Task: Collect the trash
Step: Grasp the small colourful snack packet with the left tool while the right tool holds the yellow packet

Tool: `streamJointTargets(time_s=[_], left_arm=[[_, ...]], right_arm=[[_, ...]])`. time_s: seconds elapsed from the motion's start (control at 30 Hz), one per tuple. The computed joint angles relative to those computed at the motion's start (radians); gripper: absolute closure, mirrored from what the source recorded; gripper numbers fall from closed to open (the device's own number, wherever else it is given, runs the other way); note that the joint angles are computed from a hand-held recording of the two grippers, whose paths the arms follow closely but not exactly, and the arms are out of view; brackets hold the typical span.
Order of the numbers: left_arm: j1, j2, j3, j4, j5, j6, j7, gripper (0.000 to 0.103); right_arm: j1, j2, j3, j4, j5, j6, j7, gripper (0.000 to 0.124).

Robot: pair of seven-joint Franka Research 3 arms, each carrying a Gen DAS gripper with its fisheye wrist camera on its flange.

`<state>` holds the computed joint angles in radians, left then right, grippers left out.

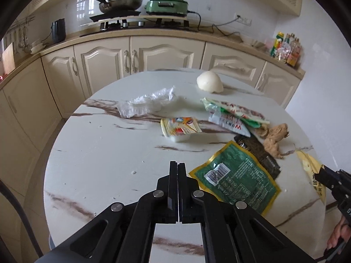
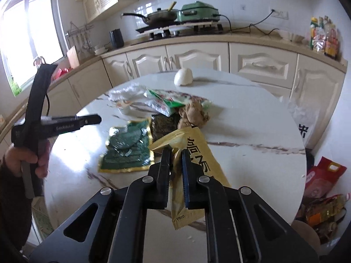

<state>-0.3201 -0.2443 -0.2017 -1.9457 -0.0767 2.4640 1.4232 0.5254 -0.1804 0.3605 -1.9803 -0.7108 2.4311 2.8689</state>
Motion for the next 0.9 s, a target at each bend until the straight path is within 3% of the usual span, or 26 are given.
streamJointTargets(time_s=[0.13, 0.17, 0.2, 0.27, 0.47, 0.63, 0.67, 0.7, 0.77, 0.9], left_arm=[[-0.002, 0.001, 0.006, 0.010, -0.026, -0.003, 0.010, 0.094], [0.001, 0.009, 0.003, 0.018, -0.018, -0.002, 0.009, 0.079], [0.003, 0.021, -0.001, 0.032, -0.007, -0.009, 0.006, 0.057], [0.011, 0.054, -0.013, 0.066, 0.023, -0.016, -0.010, 0.041], [0.021, 0.202, -0.045, 0.209, 0.146, -0.053, -0.023, 0.042], [0.021, 0.308, -0.054, 0.323, 0.167, -0.111, -0.003, 0.044], [0.022, 0.313, -0.055, 0.329, 0.166, -0.101, 0.002, 0.047], [0.021, 0.318, -0.057, 0.334, 0.169, -0.096, 0.010, 0.060], [0.022, 0.333, -0.060, 0.350, 0.163, -0.101, 0.032, 0.076], [0.018, 0.325, -0.064, 0.342, 0.167, -0.103, 0.067, 0.077]], right_arm=[[0.007, 0.012, 0.006, 0.032, -0.016, -0.033, 0.002, 0.114], [0.009, 0.015, 0.003, 0.033, -0.012, -0.034, 0.001, 0.114], [0.010, 0.018, 0.000, 0.036, -0.008, -0.038, 0.001, 0.114], [0.011, 0.025, -0.009, 0.034, 0.000, -0.032, 0.003, 0.114], [0.011, 0.054, -0.036, 0.038, 0.019, 0.003, -0.011, 0.114], [0.012, 0.077, -0.057, 0.046, 0.029, 0.030, -0.022, 0.114], [0.012, 0.079, -0.060, 0.047, 0.031, 0.033, -0.024, 0.114], [0.013, 0.081, -0.063, 0.047, 0.037, 0.038, -0.028, 0.114], [0.014, 0.082, -0.068, 0.045, 0.040, 0.045, -0.027, 0.114], [0.017, 0.082, -0.069, 0.044, 0.039, 0.046, -0.024, 0.114]])
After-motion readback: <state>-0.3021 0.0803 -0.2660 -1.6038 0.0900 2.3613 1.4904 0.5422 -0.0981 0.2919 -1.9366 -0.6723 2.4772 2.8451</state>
